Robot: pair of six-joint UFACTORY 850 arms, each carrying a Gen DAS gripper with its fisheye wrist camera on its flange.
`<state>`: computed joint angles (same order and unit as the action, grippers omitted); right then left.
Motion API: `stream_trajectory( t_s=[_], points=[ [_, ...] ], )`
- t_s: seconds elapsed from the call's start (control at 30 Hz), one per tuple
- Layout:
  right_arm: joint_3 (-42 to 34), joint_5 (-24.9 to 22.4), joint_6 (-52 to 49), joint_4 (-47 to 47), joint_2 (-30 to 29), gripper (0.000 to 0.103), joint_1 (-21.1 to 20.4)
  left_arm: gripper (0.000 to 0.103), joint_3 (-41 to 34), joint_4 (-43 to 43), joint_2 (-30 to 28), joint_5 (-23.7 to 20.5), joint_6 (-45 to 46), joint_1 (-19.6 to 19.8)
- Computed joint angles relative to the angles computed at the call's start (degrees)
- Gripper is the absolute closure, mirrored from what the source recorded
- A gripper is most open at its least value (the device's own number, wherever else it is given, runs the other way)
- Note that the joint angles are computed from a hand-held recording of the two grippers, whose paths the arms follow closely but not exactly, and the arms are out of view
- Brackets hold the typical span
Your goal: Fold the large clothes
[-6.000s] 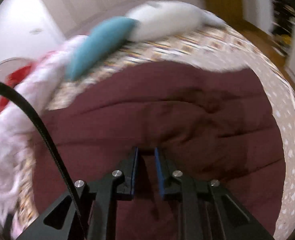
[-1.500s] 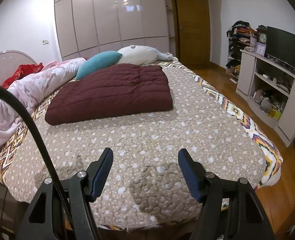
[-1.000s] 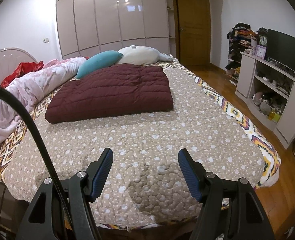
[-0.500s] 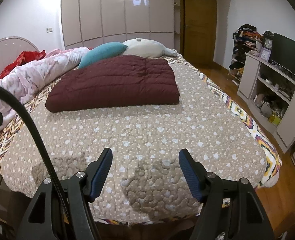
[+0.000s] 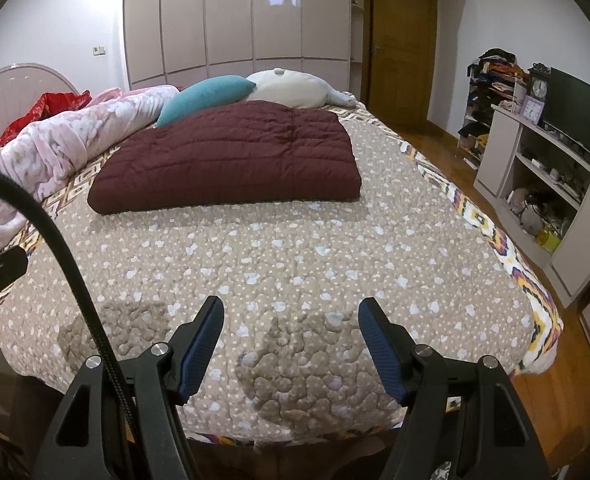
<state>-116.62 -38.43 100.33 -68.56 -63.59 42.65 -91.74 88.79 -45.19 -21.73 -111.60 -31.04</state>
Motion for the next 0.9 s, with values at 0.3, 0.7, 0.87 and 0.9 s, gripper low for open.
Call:
stream_trajectory(
  t_s=[0.3, 0.7, 0.87, 0.9],
  points=[
    [-1.1, -0.7, -1.2, 1.4, -0.8, 0.028, 0.0, 0.005, -1.1, -6.4, -1.1, 0.0, 6.0, 0.1],
    [-4.1, -2.7, -5.7, 6.1, -2.8, 0.027, -0.1, 0.005, -1.6, -9.9, -1.9, 1.0, 10.1, -0.1],
    [-4.9, -4.3, -6.6, 6.0, -3.4, 0.027, 0.2, 0.005, -1.8, -10.9, -2.1, 1.1, 11.4, -0.2],
    [-5.0, -4.5, -6.6, 5.8, -3.4, 0.027, 0.2, 0.005, -1.9, -11.0, -2.2, 1.1, 11.7, -0.3]
  ],
)
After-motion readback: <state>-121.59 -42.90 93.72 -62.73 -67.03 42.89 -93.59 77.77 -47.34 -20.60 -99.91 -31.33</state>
